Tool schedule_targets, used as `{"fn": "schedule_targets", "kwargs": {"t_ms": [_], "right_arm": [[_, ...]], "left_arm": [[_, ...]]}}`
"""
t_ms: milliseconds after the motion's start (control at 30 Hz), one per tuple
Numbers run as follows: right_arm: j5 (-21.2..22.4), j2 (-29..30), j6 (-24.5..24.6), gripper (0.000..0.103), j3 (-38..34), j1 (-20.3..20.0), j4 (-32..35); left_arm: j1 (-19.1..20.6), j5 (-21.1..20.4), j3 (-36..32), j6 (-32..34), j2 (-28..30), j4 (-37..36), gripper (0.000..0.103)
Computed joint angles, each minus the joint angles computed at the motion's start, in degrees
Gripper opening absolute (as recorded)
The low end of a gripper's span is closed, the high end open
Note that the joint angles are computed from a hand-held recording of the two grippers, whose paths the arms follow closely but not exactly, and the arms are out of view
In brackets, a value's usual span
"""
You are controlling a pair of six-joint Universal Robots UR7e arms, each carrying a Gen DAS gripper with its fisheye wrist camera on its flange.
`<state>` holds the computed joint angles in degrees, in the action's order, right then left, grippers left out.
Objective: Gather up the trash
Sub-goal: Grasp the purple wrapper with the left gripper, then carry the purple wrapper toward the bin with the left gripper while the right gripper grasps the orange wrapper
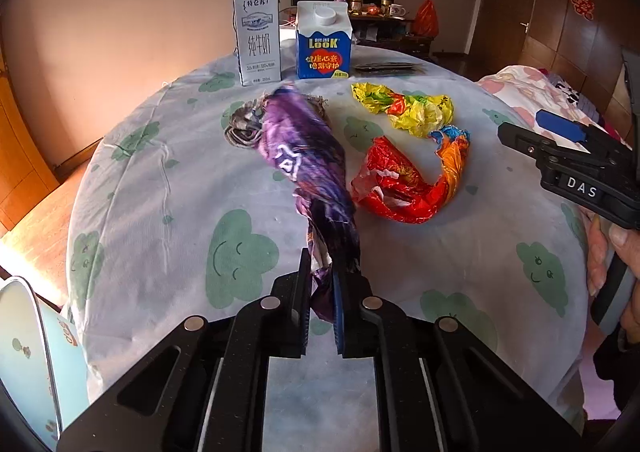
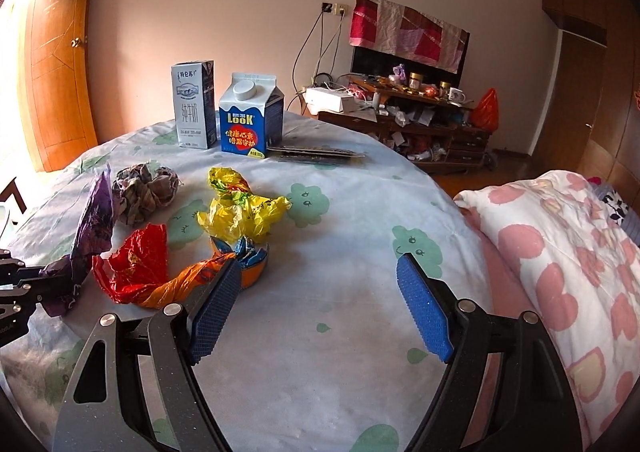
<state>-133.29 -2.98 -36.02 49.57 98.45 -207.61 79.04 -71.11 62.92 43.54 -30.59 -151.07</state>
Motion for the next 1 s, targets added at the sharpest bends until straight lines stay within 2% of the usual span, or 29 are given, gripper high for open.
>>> {"fn": "schedule_targets", "kwargs": {"t_ms": [200,367,500,633,667,700,733,1000], "right_arm": [[1.3,2.1,1.3,0.079,-4.7,1.0,6.1],[-1.4,4.8,2.8,0.076,-11.8,1.6,15.1],[-1.5,3.9,8.3,0.065,-11.6,1.3,21.7],[-1.3,3.7,9.7,0.061,-10.6,1.2,25.3],[-1.5,3.9,10.1,0.056,-11.0,1.2,27.4],[-1.3,3.8,10.3,0.047,-10.8,1.2,28.0],[-0.8,3.6,10.4,0.044,-10.6,1.2,28.0],[0.4,3.1,10.6,0.03,-8.6,1.5,28.1]], "left_arm": [[0.9,-1.8,1.7,0.0,-3.0,-3.3,0.007],[2.1,-1.8,1.5,-1.0,-4.8,-4.9,0.007],[3.0,-1.6,1.4,-1.9,-5.9,-5.4,0.007],[3.9,-1.1,2.1,-1.3,-7.2,-6.8,0.007],[4.1,-1.0,2.2,-1.3,-7.5,-7.0,0.007],[4.3,-0.8,2.2,-1.3,-7.7,-7.1,0.007],[4.5,-0.8,2.1,-1.4,-7.8,-7.0,0.007],[5.4,-0.4,2.0,-2.0,-8.6,-7.5,0.007]]}}
